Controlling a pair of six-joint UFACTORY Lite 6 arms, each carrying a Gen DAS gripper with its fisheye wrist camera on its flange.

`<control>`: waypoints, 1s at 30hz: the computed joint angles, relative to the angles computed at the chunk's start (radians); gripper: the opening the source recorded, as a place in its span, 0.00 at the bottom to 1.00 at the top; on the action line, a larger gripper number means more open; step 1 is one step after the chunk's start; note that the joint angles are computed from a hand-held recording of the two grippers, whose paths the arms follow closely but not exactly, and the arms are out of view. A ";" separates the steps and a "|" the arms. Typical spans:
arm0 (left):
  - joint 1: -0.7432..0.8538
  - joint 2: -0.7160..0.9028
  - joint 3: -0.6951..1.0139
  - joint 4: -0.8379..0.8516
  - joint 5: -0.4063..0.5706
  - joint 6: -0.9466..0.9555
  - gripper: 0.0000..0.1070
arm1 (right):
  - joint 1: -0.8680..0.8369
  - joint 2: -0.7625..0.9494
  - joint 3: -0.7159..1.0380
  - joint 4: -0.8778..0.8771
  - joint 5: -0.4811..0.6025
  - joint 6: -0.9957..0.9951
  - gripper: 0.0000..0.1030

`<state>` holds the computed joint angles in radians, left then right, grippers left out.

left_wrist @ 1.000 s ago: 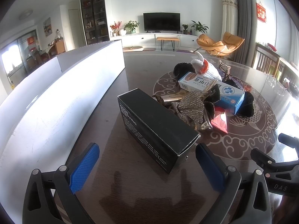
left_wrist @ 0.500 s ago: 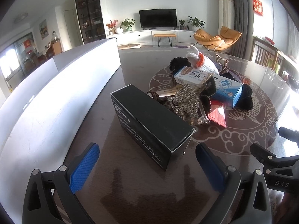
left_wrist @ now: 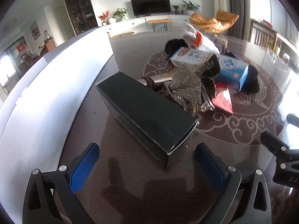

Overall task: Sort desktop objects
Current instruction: 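Move the left gripper onto the black rectangular box and close on it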

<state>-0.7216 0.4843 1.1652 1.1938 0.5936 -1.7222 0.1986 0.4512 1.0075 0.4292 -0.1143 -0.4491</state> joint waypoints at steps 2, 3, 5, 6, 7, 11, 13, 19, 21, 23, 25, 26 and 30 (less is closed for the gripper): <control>0.009 0.003 0.003 0.000 -0.018 0.007 0.96 | -0.003 -0.004 -0.004 -0.045 0.003 0.044 1.00; 0.021 -0.003 -0.003 -0.003 -0.040 0.011 0.96 | -0.004 -0.005 -0.004 -0.050 0.005 0.049 1.00; 0.060 -0.005 -0.003 -0.014 -0.104 0.033 0.96 | -0.007 -0.006 -0.004 -0.071 0.009 0.069 1.00; 0.090 0.003 0.009 -0.030 -0.145 0.060 0.96 | -0.007 -0.005 -0.002 -0.085 0.011 0.084 1.00; 0.115 0.015 0.028 -0.058 -0.173 0.097 0.96 | -0.009 -0.005 -0.001 -0.119 0.014 0.118 1.00; 0.187 0.073 0.108 -0.108 -0.227 0.184 0.96 | -0.017 -0.007 0.001 -0.291 0.024 0.286 1.00; 0.198 0.085 0.118 -0.094 -0.238 0.183 0.96 | -0.020 -0.009 0.000 -0.351 0.026 0.344 1.00; 0.201 0.088 0.130 -0.117 -0.232 0.211 0.96 | -0.024 -0.008 0.001 -0.456 0.029 0.451 1.00; 0.201 0.090 0.133 -0.120 -0.232 0.214 0.96 | -0.028 -0.008 0.002 -0.511 0.030 0.504 1.00; 0.201 0.086 0.129 -0.117 -0.233 0.212 0.96 | -0.028 -0.010 0.002 -0.516 0.031 0.508 1.00; 0.200 0.088 0.131 -0.115 -0.232 0.209 0.96 | -0.028 -0.010 0.002 -0.499 0.033 0.491 1.00; 0.201 0.087 0.130 -0.117 -0.233 0.211 0.96 | -0.026 -0.009 0.002 -0.459 0.032 0.451 1.00; 0.201 0.088 0.131 -0.119 -0.232 0.213 0.96 | -0.021 -0.009 0.004 -0.425 0.034 0.421 1.00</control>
